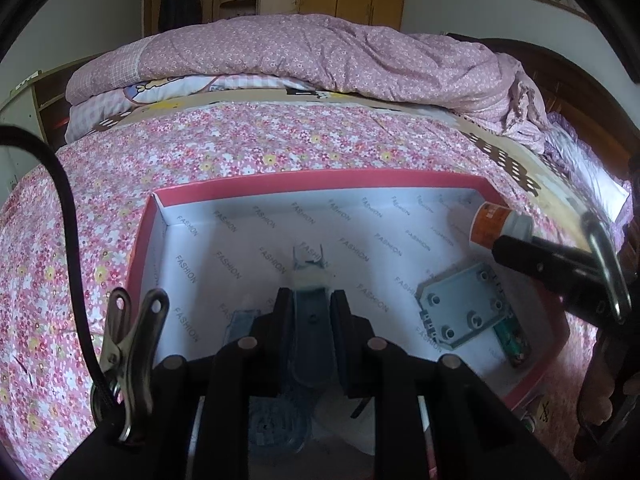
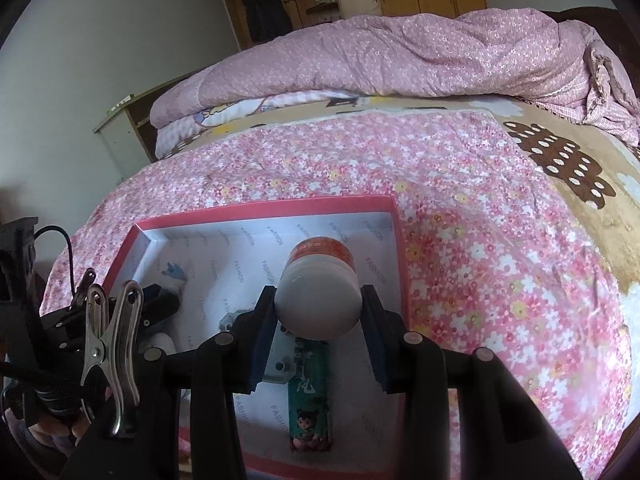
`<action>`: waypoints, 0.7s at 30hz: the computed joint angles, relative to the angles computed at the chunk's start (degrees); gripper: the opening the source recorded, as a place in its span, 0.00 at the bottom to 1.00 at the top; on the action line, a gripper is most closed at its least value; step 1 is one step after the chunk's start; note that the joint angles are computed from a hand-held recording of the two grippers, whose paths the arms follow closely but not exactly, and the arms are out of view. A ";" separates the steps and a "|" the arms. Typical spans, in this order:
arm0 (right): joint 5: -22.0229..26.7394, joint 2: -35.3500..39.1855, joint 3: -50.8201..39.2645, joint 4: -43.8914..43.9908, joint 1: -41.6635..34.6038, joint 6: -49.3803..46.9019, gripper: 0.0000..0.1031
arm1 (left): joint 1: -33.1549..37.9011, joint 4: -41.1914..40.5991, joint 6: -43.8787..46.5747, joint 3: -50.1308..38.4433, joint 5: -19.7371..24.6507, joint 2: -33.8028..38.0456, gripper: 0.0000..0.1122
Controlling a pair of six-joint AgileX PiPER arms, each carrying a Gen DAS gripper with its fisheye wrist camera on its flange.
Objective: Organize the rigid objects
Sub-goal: 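Open both tools to release the blue piece and white jar in the tray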
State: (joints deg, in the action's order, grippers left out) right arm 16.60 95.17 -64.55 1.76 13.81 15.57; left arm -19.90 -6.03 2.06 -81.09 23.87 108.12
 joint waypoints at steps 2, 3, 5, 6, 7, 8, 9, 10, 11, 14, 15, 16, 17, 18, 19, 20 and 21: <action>0.23 0.49 -0.26 1.07 -0.22 -1.05 0.41 | -0.05 -0.17 0.32 -0.06 -0.04 0.05 0.22; 0.46 0.77 -0.43 1.90 -0.30 -1.82 0.41 | -0.18 0.31 -0.10 0.01 -0.19 0.02 0.24; 0.33 0.81 -0.32 4.32 -0.65 -4.14 0.41 | -0.58 2.12 -1.86 -0.19 -0.26 0.19 0.37; 0.45 0.77 -0.33 6.44 -1.02 -6.02 0.41 | -0.72 2.65 -2.39 -0.15 -0.38 0.17 0.42; 0.56 0.72 -0.34 8.28 -1.34 -7.54 0.41 | -0.92 3.71 -3.66 -0.36 -0.11 0.24 0.51; 0.61 0.73 -0.36 10.64 -1.73 -9.49 0.41 | -1.06 4.83 -5.09 -0.27 -0.07 0.16 0.54; 0.63 0.67 -0.27 12.95 -2.10 -11.33 0.41 | -1.10 5.51 -6.09 0.02 -0.18 -0.04 0.54; 0.51 0.49 -0.05 13.93 -2.35 -11.81 0.42 | -1.04 5.51 -6.22 0.22 -0.18 -0.21 0.54; 0.34 0.23 0.22 14.44 -2.51 -12.02 0.44 | -0.94 5.32 -6.11 0.44 -0.09 -0.44 0.54; 0.60 -0.30 0.40 13.98 -2.44 -11.54 0.45 | -0.54 3.84 -5.07 1.55 0.00 -1.72 0.54; 1.02 -0.53 0.20 9.95 -1.89 -7.62 0.46 | -0.40 3.05 -4.49 2.26 -0.37 -2.35 0.54; 1.24 -0.88 0.21 7.09 -1.42 -4.88 0.46 | -0.28 2.24 -3.98 2.84 -0.63 -2.94 0.54; 1.16 -1.28 0.46 6.15 -1.20 -4.02 0.46 | -0.17 1.35 -3.40 3.38 -0.74 -3.52 0.54; 0.73 -2.24 1.16 5.97 -0.98 -3.99 0.47 | -0.12 0.42 -2.73 3.61 -0.46 -3.98 0.54; 0.34 -2.98 1.73 6.27 -0.84 -4.31 0.47 | -0.16 -0.16 -2.29 3.72 -0.03 -4.37 0.54; -0.07 -3.72 2.32 7.11 -0.80 -5.20 0.49 | -0.24 -0.62 -1.91 3.90 0.43 -4.84 0.54; -0.78 -4.95 3.34 8.39 -0.63 -6.52 0.50 | -0.36 -0.76 -1.80 4.17 0.73 -5.39 0.54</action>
State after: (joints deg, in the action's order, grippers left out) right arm 15.82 90.22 -61.21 10.15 13.18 9.05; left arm -20.26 -6.79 0.26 -76.92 24.59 102.73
